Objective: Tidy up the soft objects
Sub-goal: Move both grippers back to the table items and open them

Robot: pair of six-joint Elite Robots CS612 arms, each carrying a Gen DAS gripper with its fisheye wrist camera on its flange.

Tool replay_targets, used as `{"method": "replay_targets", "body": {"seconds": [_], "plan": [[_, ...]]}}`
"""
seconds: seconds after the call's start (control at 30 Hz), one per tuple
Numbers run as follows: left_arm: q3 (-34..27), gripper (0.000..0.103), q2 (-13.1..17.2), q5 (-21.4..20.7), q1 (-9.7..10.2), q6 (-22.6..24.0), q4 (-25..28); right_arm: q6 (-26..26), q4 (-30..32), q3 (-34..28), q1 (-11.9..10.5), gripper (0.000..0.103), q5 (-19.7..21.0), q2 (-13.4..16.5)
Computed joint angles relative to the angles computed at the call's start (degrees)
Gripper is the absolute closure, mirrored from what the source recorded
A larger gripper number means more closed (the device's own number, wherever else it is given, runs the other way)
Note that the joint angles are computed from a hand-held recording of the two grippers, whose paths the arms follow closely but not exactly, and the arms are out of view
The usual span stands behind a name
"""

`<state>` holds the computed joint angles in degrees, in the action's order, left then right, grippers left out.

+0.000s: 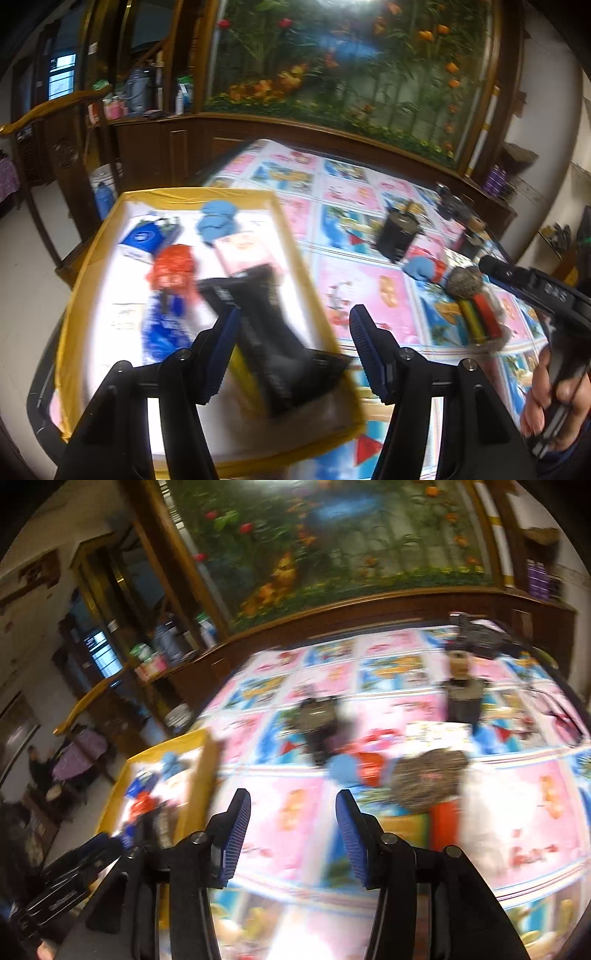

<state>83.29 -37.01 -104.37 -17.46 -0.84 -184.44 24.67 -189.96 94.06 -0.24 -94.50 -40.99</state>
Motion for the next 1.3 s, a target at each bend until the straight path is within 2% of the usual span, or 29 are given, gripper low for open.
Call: {"method": "replay_targets", "body": {"seconds": [0.1,0.23,0.4,0.53,0.63,0.7,0.73,0.77,0.8,0.93,0.97,1.03,1.1,1.2,1.3], "plan": [[0.81,0.042,-0.55,-1.23,-1.29,2.13,0.74,3.14,-0.24,2.4,-2.0,0.05,-2.42,-1.18],[1.82,0.042,-1.04,-2.23,-2.99,4.93,1.94,4.98,2.55,4.12,-3.86,0.049,-6.61,-2.24],[2.22,0.042,-1.38,-3.95,-4.54,8.2,5.62,5.07,4.94,4.73,-5.78,0.049,-4.09,-2.32],[2.09,0.042,-1.48,-4.69,-5.46,10.34,7.23,5.15,6.12,4.16,-6.96,0.049,0.92,-1.39],[1.15,0.04,-1.3,-5.95,-5.96,10.86,9.29,4.01,6.43,3.33,-6.79,0.049,0.85,-0.66],[-0.04,0.034,-1.0,-7.42,-6.33,10.8,11.78,3.23,6.36,2.95,-6.44,0.06,-1.53,-0.38],[-0.68,0.034,-0.81,-8.2,-6.49,10.55,12.92,3.05,6.54,2.93,-6.55,0.078,-1.5,-0.38],[-1.24,0.034,-0.64,-8.82,-6.69,10.33,13.89,3.54,5.67,3.32,-6.71,0.091,-1.24,-0.45],[-1.78,0.033,-0.48,-9.22,-6.96,10.42,14.93,4.31,4.4,3.94,-6.77,0.093,-1.72,-0.67],[-4.08,0.033,0.32,-9.44,-8.34,11.35,19.81,6.61,-1.62,6.17,-6.46,0.094,-7.83,-1.55],[-4.68,0.033,0.53,-9.43,-8.66,11.53,21.18,7.0,-2.62,6.68,-6.67,0.094,-7.29,-1.71],[-6.06,0.033,1.14,-9.84,-9.04,11.29,23.49,7.59,-2.81,7.09,-7.61,0.094,-2.26,-1.79],[-7.8,0.033,1.89,-11.19,-9.21,10.55,26.39,8.64,-3.1,7.2,-8.2,0.094,0.42,-1.68],[-10.24,0.033,3.11,-12.43,-9.51,8.97,29.38,8.86,-3.62,7.41,-7.99,0.094,-1.18,-1.9],[-11.65,0.033,3.99,-11.66,-10.22,9.15,30.43,9.32,-2.96,7.48,-7.95,0.093,-1.47,-2.06]]}}
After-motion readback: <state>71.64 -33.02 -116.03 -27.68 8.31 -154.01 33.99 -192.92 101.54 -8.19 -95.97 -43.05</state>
